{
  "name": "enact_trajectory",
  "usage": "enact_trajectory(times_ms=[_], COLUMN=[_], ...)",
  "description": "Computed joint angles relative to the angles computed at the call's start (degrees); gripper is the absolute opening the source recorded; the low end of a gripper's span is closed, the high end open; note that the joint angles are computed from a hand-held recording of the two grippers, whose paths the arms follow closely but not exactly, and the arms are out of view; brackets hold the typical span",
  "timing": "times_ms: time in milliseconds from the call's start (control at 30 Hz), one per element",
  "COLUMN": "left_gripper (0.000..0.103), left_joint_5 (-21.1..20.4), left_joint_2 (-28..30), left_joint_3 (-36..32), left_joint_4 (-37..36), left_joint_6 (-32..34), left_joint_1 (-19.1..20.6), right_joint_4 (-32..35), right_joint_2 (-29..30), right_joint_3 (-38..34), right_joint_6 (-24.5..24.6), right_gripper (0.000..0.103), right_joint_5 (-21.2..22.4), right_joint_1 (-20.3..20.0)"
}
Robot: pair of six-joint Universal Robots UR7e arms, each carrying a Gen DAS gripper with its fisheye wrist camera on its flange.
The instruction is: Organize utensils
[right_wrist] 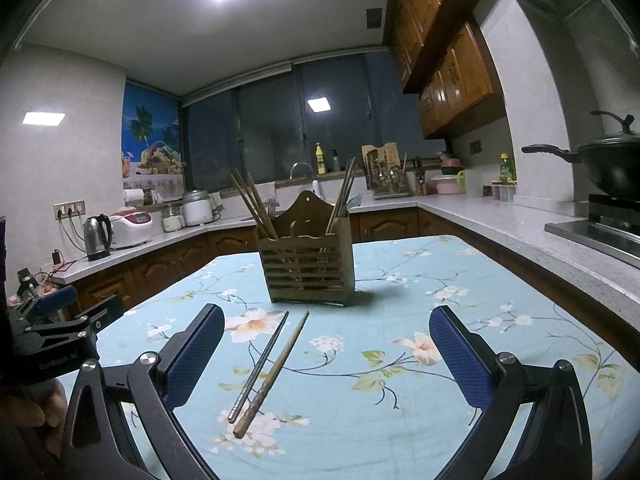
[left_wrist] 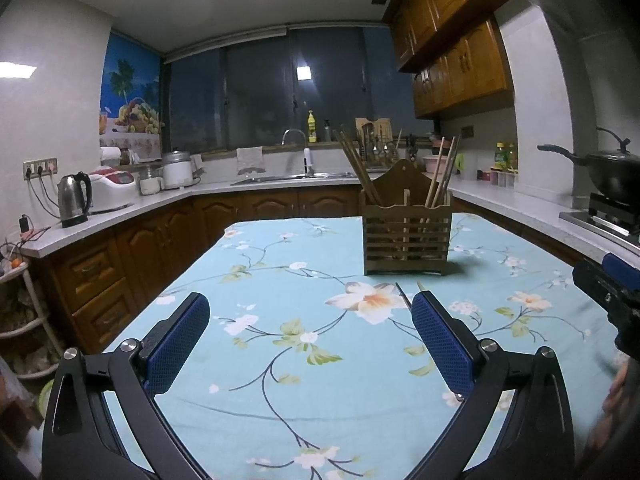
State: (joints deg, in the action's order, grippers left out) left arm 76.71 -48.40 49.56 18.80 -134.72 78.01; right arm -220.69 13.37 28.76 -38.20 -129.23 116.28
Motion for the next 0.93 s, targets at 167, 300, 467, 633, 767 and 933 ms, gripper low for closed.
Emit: enact_trajectory(times_ms=[167,300,467,633,767,933], left_gripper=[0.103,0.103,0.103,0.103,0.103,0.103], left_joint_5=[0.06,0.12,0.1,-0.49,-0.34,-0.55], left_joint_2=[0.81,1.11,2.11,4.45,5.56,6.59], left_joint_3=[-1.53,-1.98,-4.19,-9.11,-11.41,-12.92], left_joint_4=[1.3,1.49,3.52,7.6,9.37,11.26], left_joint_6=[-0.44,-0.21,-0.76,-2.12,-2.64,-2.13], left_joint_1=[-0.02,0.02,-0.08,-0.33,-0.43,-0.64], right_joint_4=[-0.05,0.27,0.93,4.7,7.35,12.12], right_joint_2=[-0.3,-0.25,0.35,2.52,3.59,4.54], right_joint_3=[0.48,0.21,-0.99,-6.08,-8.59,-10.9], right_joint_6=[0.17,0.29,0.2,0.61,2.72,5.64], right_gripper=[0.103,0.103,0.103,0.103,0.103,0.103], right_joint_5=[0.09,-0.04,-0.42,-2.26,-2.94,-4.32], right_joint_1=[0.02,0.07,0.21,0.65,0.86,1.13])
